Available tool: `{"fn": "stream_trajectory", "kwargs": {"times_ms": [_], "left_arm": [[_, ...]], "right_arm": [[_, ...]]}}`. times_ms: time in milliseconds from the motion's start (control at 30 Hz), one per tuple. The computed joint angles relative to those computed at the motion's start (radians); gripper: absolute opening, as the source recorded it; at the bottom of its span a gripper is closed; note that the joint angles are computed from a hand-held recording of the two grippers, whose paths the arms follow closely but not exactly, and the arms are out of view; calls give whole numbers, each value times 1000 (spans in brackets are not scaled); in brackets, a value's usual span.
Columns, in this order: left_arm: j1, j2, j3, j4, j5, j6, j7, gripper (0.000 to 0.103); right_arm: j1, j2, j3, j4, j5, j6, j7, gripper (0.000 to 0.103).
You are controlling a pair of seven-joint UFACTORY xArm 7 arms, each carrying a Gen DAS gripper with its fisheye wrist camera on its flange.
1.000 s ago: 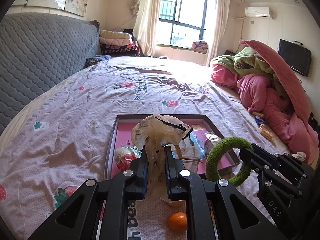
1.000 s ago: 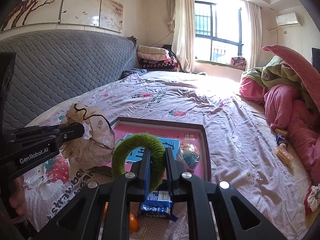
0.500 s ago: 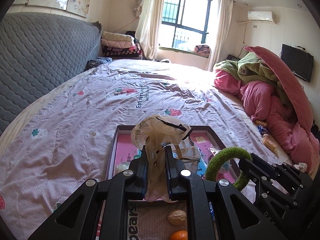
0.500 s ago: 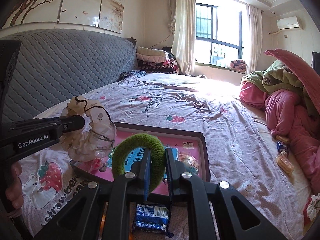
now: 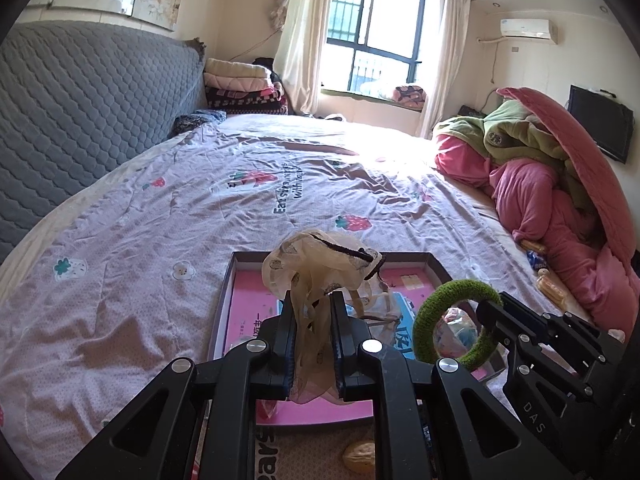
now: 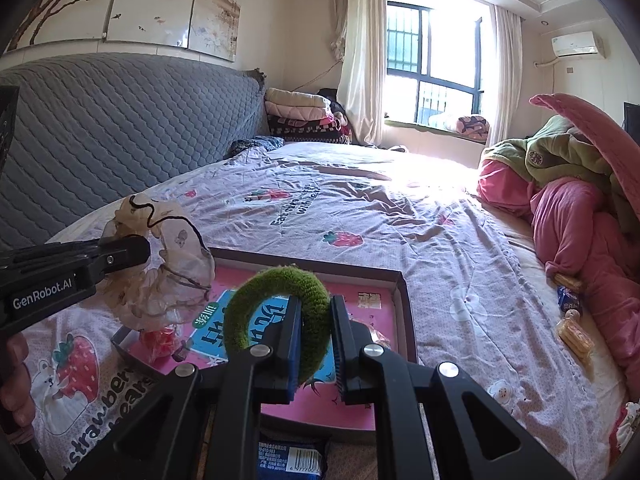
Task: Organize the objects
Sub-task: 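Lift and carry white lace bag with left tool while right carries ring over tray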
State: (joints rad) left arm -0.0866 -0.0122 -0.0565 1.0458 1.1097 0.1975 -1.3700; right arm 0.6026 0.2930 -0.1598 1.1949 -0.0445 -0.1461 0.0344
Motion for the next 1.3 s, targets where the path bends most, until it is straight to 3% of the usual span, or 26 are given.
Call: {"fn": "stream_trajectory", "kwargs": {"times_ms": [167,733,1033,1300], "left_arm": [[-21,58,10,26,22,10,-21,15],[-97,139,81,36,-71,1,60,16],[-113,164,95,39,-146,-9,132,16],[-136,174,115,36,-148,-10,133,16]], "right_arm": [[85,38,-93,14,18,-9,1,14],[31,95,-50,48,-34,42,42,14],[37,111,-63,62,-72,60,76,14],[49,118,-80,65,-106,66,108,14]]}}
